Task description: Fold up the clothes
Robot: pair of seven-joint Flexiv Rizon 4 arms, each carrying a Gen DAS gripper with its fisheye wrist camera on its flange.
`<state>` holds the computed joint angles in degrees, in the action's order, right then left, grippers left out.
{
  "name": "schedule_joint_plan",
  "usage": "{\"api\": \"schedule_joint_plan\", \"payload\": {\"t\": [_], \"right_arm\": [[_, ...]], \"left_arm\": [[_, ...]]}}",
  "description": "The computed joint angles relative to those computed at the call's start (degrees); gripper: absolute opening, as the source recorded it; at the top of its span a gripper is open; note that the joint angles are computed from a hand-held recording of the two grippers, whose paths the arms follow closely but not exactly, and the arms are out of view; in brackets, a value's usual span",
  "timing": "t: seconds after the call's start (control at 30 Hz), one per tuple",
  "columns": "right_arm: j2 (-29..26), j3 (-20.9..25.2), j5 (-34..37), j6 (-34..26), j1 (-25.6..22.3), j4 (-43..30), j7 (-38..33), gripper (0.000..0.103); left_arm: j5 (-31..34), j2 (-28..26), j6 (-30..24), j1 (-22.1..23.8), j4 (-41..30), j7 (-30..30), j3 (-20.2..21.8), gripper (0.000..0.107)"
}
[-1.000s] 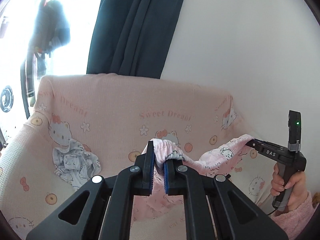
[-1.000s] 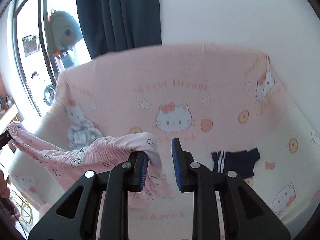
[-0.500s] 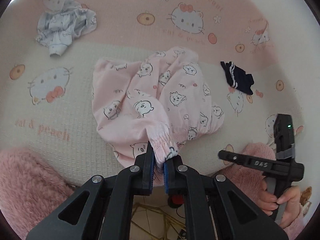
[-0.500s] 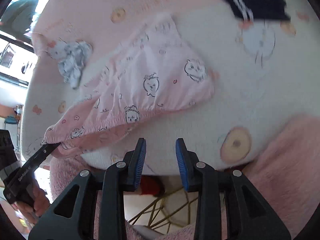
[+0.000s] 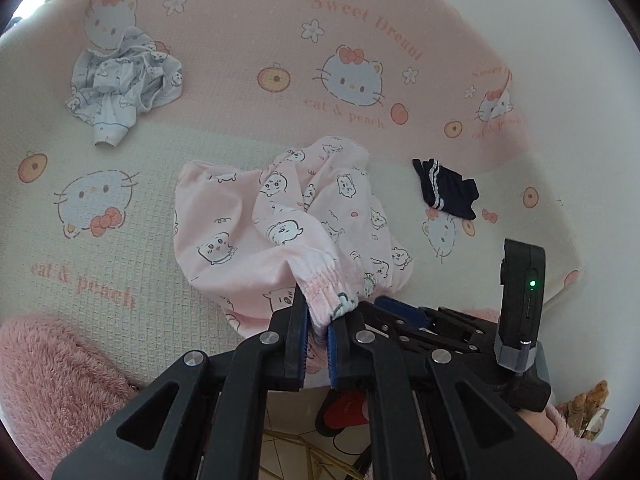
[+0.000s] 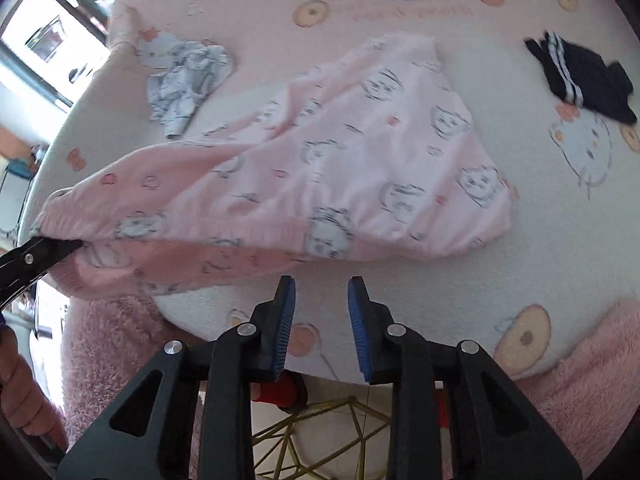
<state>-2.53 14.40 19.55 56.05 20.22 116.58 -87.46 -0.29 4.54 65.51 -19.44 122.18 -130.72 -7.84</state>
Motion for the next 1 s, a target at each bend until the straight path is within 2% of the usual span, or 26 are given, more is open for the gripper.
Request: {"api": "schedule_joint_plan", "payload": {"t": [0.13,0.23,0.33,0.4,0.53,0.6,0.7,0.77,0.8,0.9,0.93,1.0], "right_arm": [[-0.8,1.1,-6.0,4.8,2.4,0.5,2.7,0.027],[-1.8,0.6,-14.9,5.7,3.4,2.7,6.6,0.027],[-3.3,-0.7,-24.5,5.4,3.8,4.9,11.6,0.024],[-3.7,-1.0,-27.2,6.1,3.5,6.1,12.9,0.024],[-4.6,-6.5,-48.3,9.1,2.9,10.5,29.9,0.024],[-5.1,-7.3,-50.0,7.9,0.9,10.4,33.7,0.024],[-4.7,-7.1,-47.0,5.9,-2.2,10.0,33.9,0.024],[-3.6,-6.0,-41.3,4.1,-4.0,9.2,30.3,0.024],[-2.5,-5.2,-36.8,3.1,-4.9,8.4,27.8,0.024],[2.0,-3.4,-16.2,-2.0,-6.7,3.4,14.8,0.024],[3.7,-3.7,-9.5,-4.4,-7.0,1.3,10.5,0.024],[6.4,-4.5,-0.3,-7.7,-6.6,-1.5,5.7,0.025]], "left_arm": [[-1.7,-0.2,0.6,-0.6,0.8,0.4,0.0,0.008],[-4.2,0.1,3.0,-1.3,1.9,1.4,0.1,0.008],[-3.4,1.1,2.8,-1.1,1.3,1.1,-0.2,0.008],[-1.6,2.2,3.1,-0.7,1.0,-0.1,-0.5,0.008],[1.2,4.6,4.1,0.6,1.0,-3.0,-0.8,0.008],[1.5,5.7,4.4,1.1,1.3,-3.3,-0.7,0.008],[2.5,7.4,4.1,2.3,1.7,-3.8,-0.8,0.008],[5.3,8.7,0.9,4.4,1.2,-6.1,-1.8,0.008],[6.6,9.1,-1.2,5.2,1.1,-6.9,-2.1,0.008],[10.9,9.8,-7.7,7.5,0.2,-9.4,-3.3,0.008],[11.7,9.6,-8.6,7.6,0.2,-9.7,-3.4,0.008],[11.7,9.2,-7.8,7.2,1.1,-10.4,-2.7,0.008]]}}
